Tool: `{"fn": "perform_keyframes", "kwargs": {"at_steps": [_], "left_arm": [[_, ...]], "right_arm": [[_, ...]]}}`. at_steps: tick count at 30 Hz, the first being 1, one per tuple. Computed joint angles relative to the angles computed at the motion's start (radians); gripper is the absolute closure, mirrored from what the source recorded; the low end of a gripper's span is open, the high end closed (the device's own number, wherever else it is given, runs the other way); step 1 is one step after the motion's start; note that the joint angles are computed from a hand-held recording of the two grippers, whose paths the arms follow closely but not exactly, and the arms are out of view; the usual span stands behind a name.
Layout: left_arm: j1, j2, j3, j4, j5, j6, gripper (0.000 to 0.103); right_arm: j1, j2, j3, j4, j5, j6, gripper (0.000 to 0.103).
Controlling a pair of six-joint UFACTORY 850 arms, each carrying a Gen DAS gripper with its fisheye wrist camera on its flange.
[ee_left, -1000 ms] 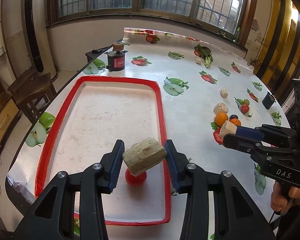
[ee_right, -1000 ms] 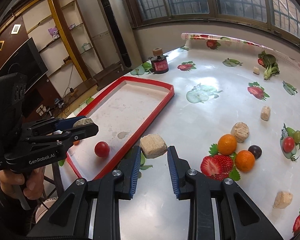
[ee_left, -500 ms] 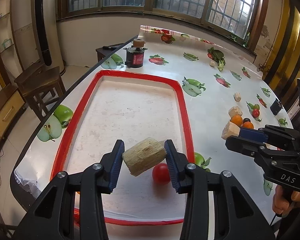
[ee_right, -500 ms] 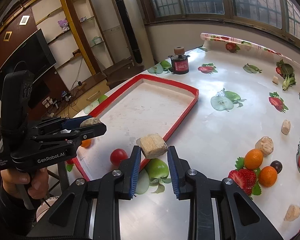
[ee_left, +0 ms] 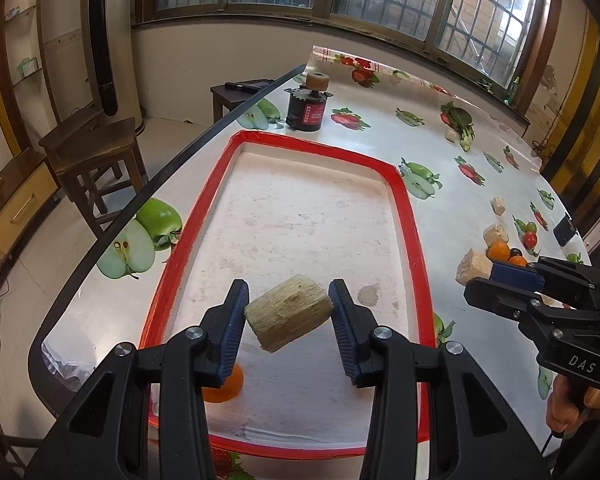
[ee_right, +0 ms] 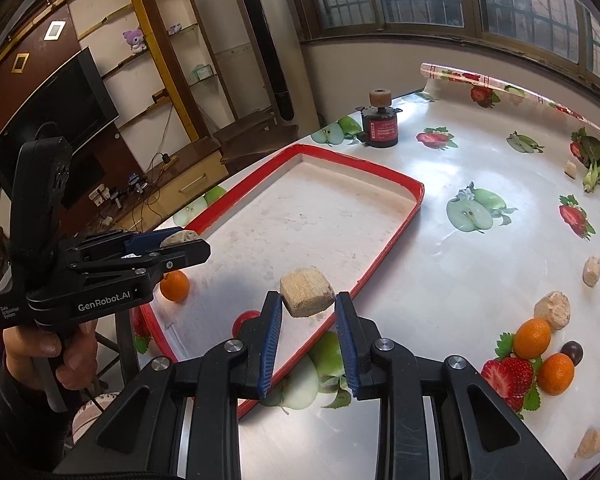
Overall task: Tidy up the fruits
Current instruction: 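Carry both beige blocks over the red tray and release them inside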
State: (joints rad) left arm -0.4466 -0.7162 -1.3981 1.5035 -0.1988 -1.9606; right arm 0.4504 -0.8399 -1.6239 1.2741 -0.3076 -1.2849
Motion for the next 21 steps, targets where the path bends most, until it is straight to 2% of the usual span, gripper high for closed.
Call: {"fn": "perform_keyframes", "kwargs": {"at_steps": [16, 21], "left_arm": [[0.046, -0.076, -0.073, -0.388, -0.003, 0.379, 0.064], [0.054, -0.100, -0.100, -0.551, -0.004, 0.539, 0.064]], "right_arm": [[0.033, -0.196, -0.281, -0.383, -0.093, 0.372, 0.075], [0.045, -0.254, -0.367, -0.529, -0.125, 0.496, 0.075]]}}
